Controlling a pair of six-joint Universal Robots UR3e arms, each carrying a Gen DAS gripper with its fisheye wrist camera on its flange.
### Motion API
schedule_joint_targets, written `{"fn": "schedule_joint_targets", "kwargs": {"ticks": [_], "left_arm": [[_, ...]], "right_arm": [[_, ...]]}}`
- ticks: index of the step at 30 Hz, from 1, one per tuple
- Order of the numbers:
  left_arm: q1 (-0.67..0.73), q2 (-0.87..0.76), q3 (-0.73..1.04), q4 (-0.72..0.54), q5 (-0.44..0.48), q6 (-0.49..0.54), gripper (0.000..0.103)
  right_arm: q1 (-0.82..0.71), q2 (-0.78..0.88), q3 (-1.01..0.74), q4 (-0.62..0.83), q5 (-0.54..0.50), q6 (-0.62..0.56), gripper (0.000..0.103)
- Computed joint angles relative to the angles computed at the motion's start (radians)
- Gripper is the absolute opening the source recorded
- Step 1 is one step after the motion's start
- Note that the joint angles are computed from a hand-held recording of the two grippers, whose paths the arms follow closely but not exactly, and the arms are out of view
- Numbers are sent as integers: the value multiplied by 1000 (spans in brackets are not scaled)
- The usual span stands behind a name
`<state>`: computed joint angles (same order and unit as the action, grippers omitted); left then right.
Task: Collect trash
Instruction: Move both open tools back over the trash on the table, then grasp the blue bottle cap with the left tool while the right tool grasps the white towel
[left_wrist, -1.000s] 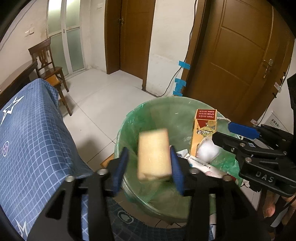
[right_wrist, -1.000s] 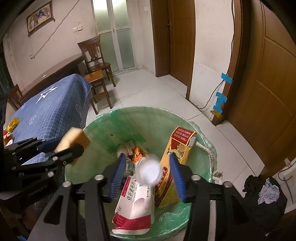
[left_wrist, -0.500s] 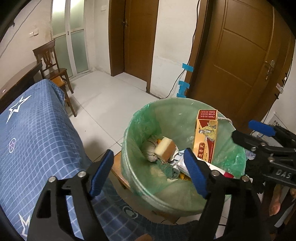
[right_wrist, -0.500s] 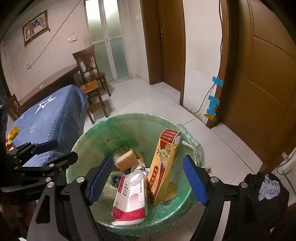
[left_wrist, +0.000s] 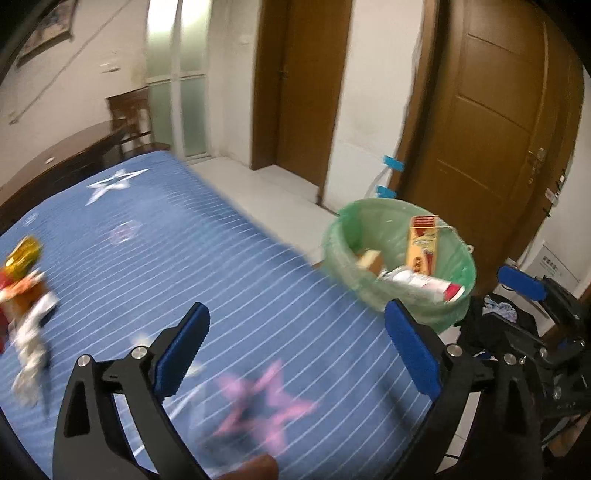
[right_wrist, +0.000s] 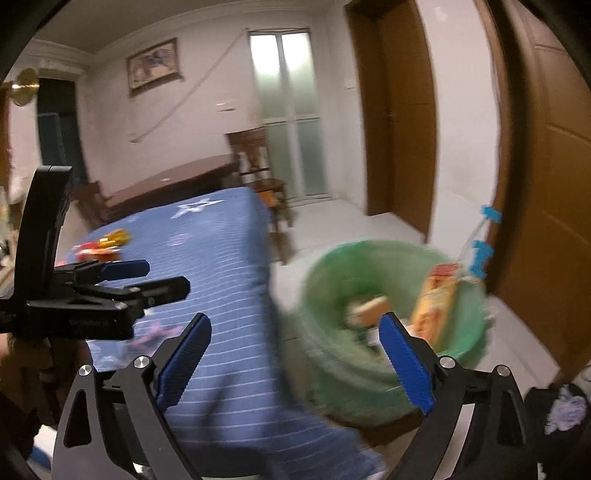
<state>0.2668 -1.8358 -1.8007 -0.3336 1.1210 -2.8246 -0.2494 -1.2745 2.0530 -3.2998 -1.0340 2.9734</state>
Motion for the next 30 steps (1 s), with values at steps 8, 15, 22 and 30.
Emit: {"fn": "schedule_joint_targets", "kwargs": {"ticks": [8,15,22,30], "left_arm": [[512,330,-287,-157,-185,250,93],[835,115,-43,-235,-101,236,93],[820,-233,406,-435,41,219,82],[740,-417,612,-432,140,204,64]], "right_arm": [[152,14,-18,18,3,32,92],[317,108,-203,157,-29,27,92],[504,291,-584,372,-63,29,92],[649,537,-1094,655,-123,32,92]]}}
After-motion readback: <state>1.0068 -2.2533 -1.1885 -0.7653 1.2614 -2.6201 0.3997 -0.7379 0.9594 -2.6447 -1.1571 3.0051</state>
